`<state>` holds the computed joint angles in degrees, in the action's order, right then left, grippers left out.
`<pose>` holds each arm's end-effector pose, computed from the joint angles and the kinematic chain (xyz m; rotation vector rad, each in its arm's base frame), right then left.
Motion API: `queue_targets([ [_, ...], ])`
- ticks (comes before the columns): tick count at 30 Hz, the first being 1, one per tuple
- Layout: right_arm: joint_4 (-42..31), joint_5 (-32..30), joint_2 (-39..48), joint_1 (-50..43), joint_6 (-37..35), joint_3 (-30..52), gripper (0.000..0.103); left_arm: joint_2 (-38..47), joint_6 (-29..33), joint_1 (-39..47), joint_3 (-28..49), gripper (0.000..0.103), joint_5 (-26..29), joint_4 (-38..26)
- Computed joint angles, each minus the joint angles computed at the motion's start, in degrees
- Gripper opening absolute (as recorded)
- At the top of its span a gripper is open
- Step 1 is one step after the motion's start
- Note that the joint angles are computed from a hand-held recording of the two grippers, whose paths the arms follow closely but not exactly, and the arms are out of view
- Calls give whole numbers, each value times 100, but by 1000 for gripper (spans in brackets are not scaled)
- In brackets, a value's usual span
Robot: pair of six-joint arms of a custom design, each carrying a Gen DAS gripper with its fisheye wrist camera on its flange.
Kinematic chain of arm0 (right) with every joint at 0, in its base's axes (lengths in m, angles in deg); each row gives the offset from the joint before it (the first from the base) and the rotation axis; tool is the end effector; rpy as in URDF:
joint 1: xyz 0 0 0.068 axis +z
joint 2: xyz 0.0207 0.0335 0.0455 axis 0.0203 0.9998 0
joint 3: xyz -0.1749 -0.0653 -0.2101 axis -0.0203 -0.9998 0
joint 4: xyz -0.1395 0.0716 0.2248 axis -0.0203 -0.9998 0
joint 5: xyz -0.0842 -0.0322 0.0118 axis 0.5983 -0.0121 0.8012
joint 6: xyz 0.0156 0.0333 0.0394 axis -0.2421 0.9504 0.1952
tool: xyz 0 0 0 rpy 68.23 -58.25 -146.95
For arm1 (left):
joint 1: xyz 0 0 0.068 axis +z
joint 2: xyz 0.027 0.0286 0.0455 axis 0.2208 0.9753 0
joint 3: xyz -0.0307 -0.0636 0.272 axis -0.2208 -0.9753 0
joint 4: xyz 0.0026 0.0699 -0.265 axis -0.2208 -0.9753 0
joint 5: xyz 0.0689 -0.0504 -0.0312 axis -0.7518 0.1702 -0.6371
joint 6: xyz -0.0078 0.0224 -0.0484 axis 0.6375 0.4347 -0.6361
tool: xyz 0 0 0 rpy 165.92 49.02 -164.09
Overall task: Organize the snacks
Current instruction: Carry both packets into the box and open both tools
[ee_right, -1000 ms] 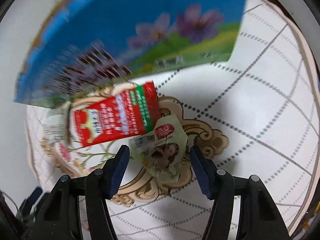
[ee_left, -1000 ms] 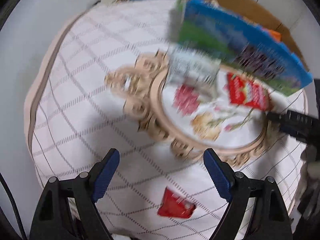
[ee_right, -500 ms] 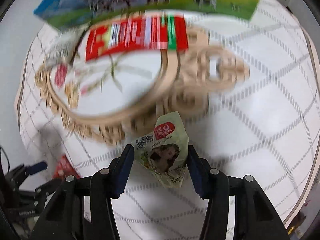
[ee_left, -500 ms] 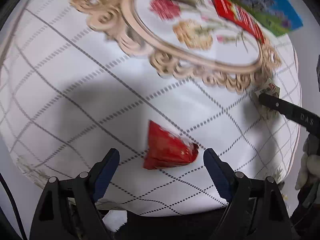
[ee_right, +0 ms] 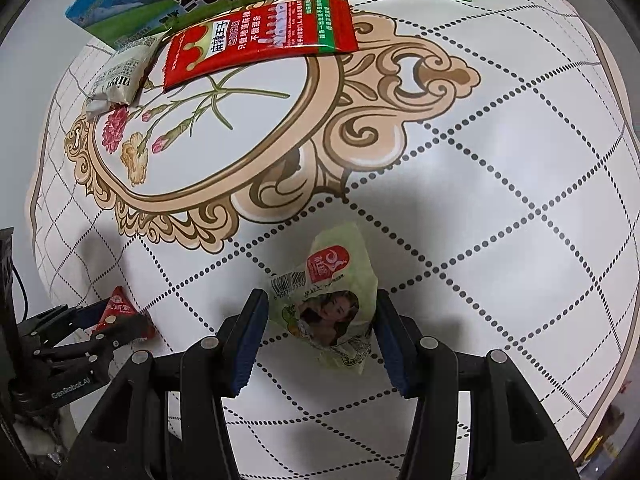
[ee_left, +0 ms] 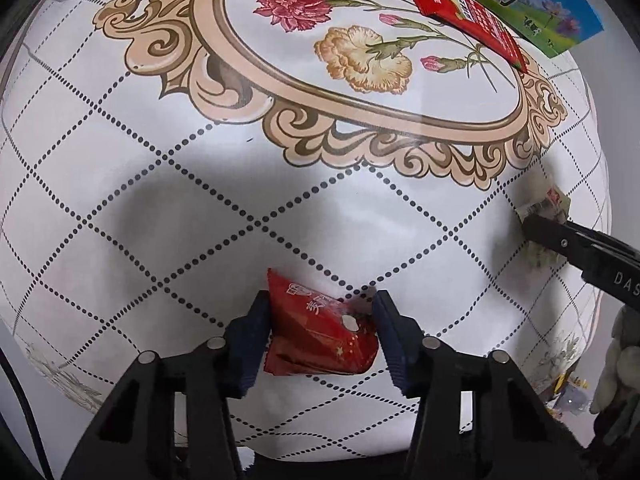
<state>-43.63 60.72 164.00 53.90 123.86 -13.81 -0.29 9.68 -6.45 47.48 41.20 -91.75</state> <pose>0.1771 0.2431 0.0374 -0.1332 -3.0789 -0.4186 0.1703 -0.0639 0.0888 -0.1643 -3.0274 0.1415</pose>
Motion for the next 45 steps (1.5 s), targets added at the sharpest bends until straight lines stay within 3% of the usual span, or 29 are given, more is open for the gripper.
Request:
queue_targets([
  [4,-73,1,-31,31,96,108,56,-340,-222,-63,-127,43,123,-130],
  [11,-116,-1,-322,-23,30,65,56,-1266,184,560,53,41,378,-962],
  [16,-355,23,-716,-125,-84,186,56,-1686,225,792,609,41,703,-1560],
  [21,-768,126,-1316,-370,-333,391,56,-1502,407,922,1505,41,955,-1872],
  [27,-1429,232,-1933,-1005,-912,1024,56,-510,280,682,3124,41,1100,-1804],
  [32,-1943,394,-1732,-1615,-1549,2047,56,400,340,559,4575,41,958,-1897],
  [38,-2584,431,-482,-2389,-2319,3800,56,2370,405,518,6934,42,900,-2428],
  [45,-3544,379,1445,-2961,-2826,5999,56,5170,547,405,10367,42,612,-3782],
])
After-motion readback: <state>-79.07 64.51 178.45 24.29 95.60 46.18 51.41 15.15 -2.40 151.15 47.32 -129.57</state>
